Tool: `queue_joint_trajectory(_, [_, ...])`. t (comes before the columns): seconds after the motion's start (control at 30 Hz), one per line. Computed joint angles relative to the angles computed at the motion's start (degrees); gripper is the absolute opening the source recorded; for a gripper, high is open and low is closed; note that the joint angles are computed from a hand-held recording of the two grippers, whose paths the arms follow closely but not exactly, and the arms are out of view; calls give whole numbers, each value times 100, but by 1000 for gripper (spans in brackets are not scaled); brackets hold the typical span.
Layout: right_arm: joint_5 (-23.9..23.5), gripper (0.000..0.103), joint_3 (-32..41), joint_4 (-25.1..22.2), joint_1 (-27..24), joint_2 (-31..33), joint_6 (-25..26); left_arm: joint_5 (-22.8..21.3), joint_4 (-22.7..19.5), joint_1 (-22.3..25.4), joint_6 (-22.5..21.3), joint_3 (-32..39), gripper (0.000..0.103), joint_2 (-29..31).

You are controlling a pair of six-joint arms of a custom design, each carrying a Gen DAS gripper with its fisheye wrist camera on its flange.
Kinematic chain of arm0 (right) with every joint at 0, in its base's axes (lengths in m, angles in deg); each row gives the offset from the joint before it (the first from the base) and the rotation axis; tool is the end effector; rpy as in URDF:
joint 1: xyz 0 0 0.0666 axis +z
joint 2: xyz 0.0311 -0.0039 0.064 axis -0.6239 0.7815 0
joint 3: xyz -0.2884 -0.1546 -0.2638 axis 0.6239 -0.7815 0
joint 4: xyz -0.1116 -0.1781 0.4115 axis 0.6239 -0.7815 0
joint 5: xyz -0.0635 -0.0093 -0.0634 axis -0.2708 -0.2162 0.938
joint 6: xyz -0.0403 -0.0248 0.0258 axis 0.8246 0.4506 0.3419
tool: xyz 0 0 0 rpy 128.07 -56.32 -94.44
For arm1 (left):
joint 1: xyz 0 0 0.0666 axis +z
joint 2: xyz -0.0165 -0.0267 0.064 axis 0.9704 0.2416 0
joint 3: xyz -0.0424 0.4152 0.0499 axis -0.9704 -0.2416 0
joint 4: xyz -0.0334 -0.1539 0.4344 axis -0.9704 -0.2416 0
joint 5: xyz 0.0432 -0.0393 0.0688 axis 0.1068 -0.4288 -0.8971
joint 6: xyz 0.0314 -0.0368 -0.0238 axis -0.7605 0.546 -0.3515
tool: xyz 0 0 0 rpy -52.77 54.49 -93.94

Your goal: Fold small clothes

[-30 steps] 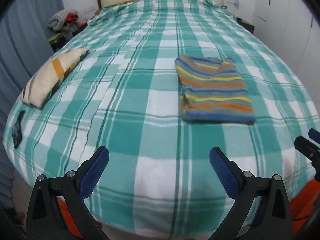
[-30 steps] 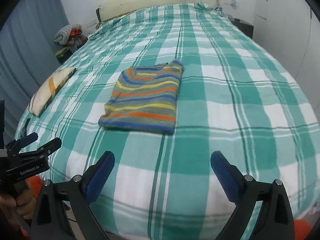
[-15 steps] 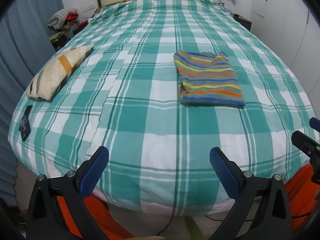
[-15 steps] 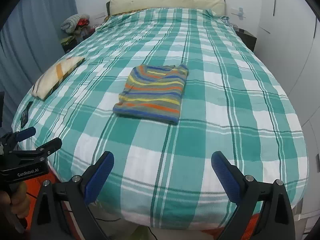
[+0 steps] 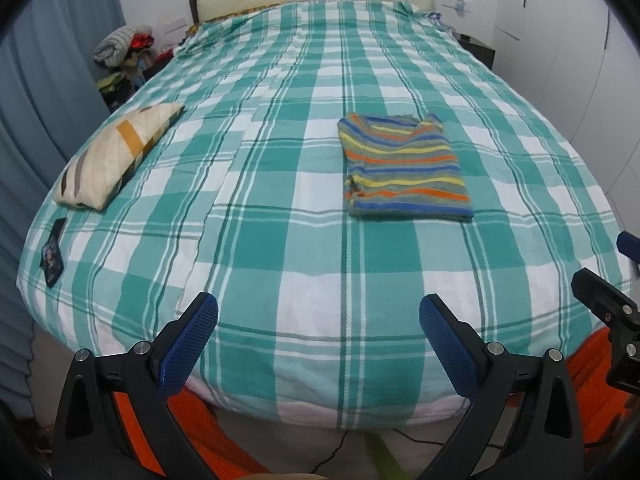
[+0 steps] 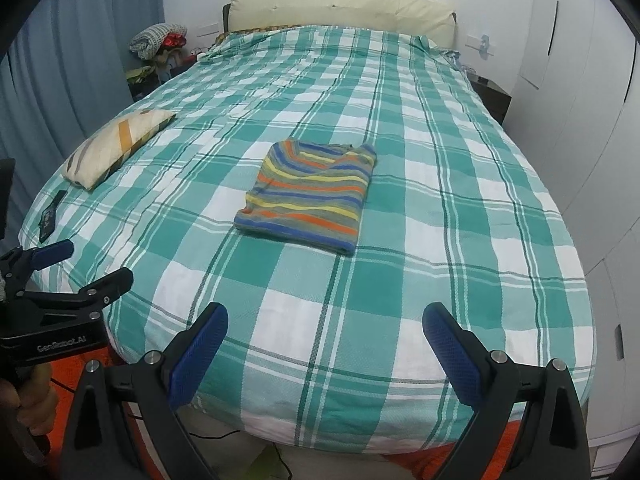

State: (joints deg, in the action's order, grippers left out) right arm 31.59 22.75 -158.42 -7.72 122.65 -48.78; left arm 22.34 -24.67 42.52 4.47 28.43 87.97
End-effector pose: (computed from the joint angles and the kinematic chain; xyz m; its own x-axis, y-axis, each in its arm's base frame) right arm 0.4099 0.2288 0.5777 -0.7883 -0.0237 -0.6149 0.0266 0.9970 -0.0726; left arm 0.4722 -0.3021 0.5517 -0.8002 0.1822 -0.5713 0.1877 0.9810 0.0499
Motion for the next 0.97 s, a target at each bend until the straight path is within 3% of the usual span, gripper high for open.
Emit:
queue_joint_trajectory(0.73, [87,97,44,-181,-34,72,-306,-67,-75,-55,-7,78,101,104])
queue_joint_trajectory(0.87, [74,97,29,-197,-47,74,-346,268,44,-26,32,27,101,45])
queue_joint_trajectory(0.97, [119,97,35,-181,-47,81,-316,50,92,-105,-40,47,101,42])
